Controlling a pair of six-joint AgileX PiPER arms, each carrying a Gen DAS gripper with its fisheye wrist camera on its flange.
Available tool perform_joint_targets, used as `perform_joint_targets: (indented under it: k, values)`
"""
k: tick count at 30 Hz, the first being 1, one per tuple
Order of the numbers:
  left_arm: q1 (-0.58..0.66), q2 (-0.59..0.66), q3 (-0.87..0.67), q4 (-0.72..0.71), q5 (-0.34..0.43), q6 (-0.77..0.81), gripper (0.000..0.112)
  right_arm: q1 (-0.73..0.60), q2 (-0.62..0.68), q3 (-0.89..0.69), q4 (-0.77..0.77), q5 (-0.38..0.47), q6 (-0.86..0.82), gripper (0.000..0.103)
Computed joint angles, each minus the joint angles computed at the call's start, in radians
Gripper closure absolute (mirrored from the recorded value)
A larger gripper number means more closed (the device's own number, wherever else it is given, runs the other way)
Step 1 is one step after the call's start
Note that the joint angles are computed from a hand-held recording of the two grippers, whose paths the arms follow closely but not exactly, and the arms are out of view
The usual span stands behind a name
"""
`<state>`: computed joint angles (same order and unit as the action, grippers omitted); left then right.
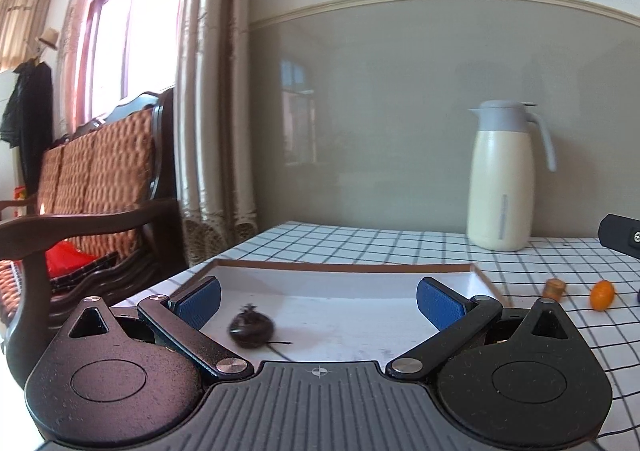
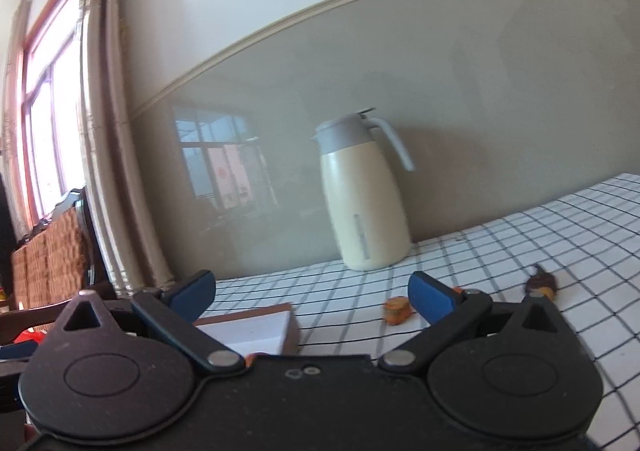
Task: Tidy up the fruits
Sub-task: 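Move both open tools back over the remaining fruits on the table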
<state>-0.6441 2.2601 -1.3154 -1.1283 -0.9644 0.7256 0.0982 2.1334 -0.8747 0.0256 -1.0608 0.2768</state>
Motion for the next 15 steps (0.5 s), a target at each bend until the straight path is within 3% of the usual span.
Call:
perform_joint_targets:
  k: [15]
  values:
    - [-0.085,0.068,-0.144,0.005,0.101,0.107,0.009,-0.135,-0.041,0.036,0.012,0.099,0.014,0.006]
